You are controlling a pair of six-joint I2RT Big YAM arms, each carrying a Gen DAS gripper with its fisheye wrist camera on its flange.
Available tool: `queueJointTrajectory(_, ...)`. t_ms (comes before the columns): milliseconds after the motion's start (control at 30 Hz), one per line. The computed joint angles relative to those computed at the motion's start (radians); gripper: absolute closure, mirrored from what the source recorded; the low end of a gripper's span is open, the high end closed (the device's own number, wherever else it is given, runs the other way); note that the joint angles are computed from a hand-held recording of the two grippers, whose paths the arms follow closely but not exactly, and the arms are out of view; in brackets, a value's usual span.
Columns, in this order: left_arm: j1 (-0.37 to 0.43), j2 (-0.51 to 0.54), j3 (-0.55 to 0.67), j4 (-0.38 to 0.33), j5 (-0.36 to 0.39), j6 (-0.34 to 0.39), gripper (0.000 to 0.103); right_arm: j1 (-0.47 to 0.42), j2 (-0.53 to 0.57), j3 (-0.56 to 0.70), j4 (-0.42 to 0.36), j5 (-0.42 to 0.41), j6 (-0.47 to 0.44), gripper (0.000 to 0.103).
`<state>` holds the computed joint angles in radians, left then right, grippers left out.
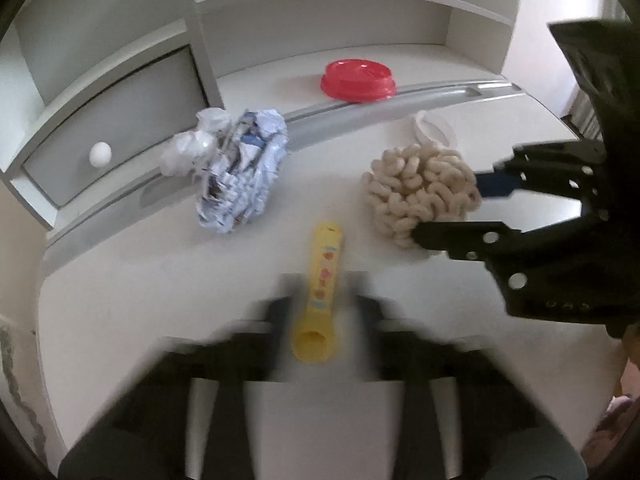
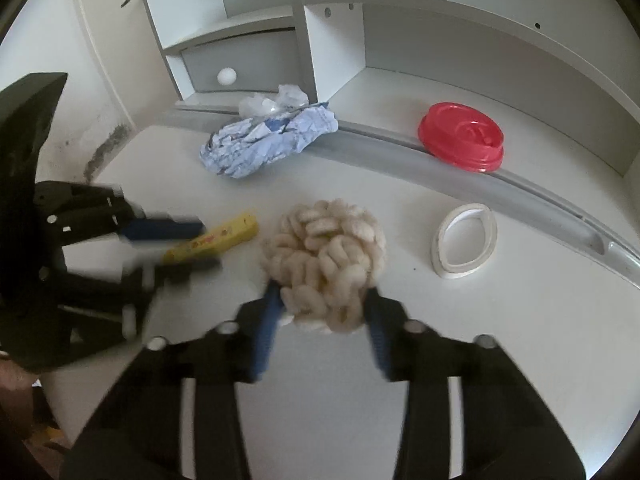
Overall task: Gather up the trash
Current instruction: 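Grasp the yellow spoon with the left tool while the right tool grasps the knotted rope ball, then carry the spoon and rope ball over the wastebasket and open both tools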
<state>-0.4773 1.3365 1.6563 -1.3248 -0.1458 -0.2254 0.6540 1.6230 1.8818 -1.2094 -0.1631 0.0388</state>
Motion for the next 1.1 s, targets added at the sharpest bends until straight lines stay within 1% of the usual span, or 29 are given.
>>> queueJointTrajectory(33, 0.009, -0.002, -0.002, 0.005, 0.027, -0.005, 0.091, -0.002, -0.003, -0.002, 0.000, -0.007, 0.001, 0.070)
queueJointTrajectory(67, 0.008, -0.002, -0.003, 0.006, 0.024, -0.005, 0.091, -0.003, -0.005, -0.005, 0.001, -0.005, -0.002, 0.072)
queueJointTrajectory(267, -0.020, -0.004, 0.013, 0.007, -0.011, -0.014, 0.091, -0.021, -0.060, -0.050, 0.020, -0.003, -0.002, 0.075)
queueJointTrajectory(333, -0.048, 0.002, 0.037, 0.001, -0.031, -0.012, 0.091, -0.032, -0.089, -0.076, 0.035, -0.004, 0.001, 0.075)
queueJointTrajectory(467, -0.113, 0.034, 0.099, -0.004, -0.055, -0.002, 0.091, -0.081, -0.202, -0.174, 0.078, -0.009, 0.028, 0.077)
queueJointTrajectory(567, -0.183, 0.079, 0.168, 0.002, -0.063, 0.007, 0.091, -0.152, -0.319, -0.268, 0.097, -0.016, 0.053, 0.078)
queueJointTrajectory(600, -0.221, 0.107, 0.208, 0.005, -0.060, 0.013, 0.091, -0.182, -0.369, -0.306, 0.101, -0.009, 0.061, 0.078)
queueJointTrajectory(667, -0.272, 0.143, 0.260, 0.009, -0.050, 0.026, 0.091, -0.265, -0.484, -0.385, 0.088, -0.001, 0.067, 0.078)
queueJointTrajectory(733, -0.347, 0.211, 0.355, 0.007, -0.033, 0.058, 0.091, -0.348, -0.570, -0.438, 0.066, -0.004, 0.061, 0.078)
queueJointTrajectory(767, -0.374, 0.240, 0.392, 0.005, -0.026, 0.072, 0.091, -0.408, -0.624, -0.466, 0.045, -0.002, 0.050, 0.078)
queueJointTrajectory(800, -0.421, 0.294, 0.469, -0.005, -0.009, 0.098, 0.091, -0.475, -0.677, -0.491, 0.019, -0.002, 0.034, 0.078)
queueJointTrajectory(833, -0.446, 0.325, 0.512, -0.012, 0.001, 0.114, 0.091, -0.534, -0.714, -0.504, -0.007, -0.012, 0.016, 0.078)
queueJointTrajectory(867, -0.475, 0.363, 0.566, -0.022, 0.012, 0.130, 0.091, -0.613, -0.757, -0.520, -0.041, -0.030, -0.012, 0.078)
queueJointTrajectory(900, -0.519, 0.425, 0.656, -0.043, 0.034, 0.155, 0.091, -0.693, -0.793, -0.534, -0.074, -0.046, -0.047, 0.078)
queueJointTrajectory(933, -0.542, 0.461, 0.707, -0.056, 0.050, 0.167, 0.091, -0.790, -0.830, -0.549, -0.114, -0.069, -0.097, 0.078)
queueJointTrajectory(967, -0.567, 0.507, 0.773, -0.078, 0.071, 0.182, 0.091, -0.857, -0.849, -0.560, -0.138, -0.092, -0.134, 0.078)
queueJointTrajectory(1033, -0.627, 0.622, 0.943, -0.151, 0.107, 0.218, 0.091, -1.029, -0.888, -0.589, -0.205, -0.160, -0.244, 0.078)
queueJointTrajectory(1067, -0.658, 0.692, 1.047, -0.201, 0.123, 0.236, 0.091, -1.141, -0.906, -0.615, -0.256, -0.200, -0.333, 0.078)
queueJointTrajectory(1100, -0.672, 0.735, 1.108, -0.233, 0.133, 0.245, 0.091, -1.197, -0.912, -0.634, -0.281, -0.214, -0.381, 0.078)
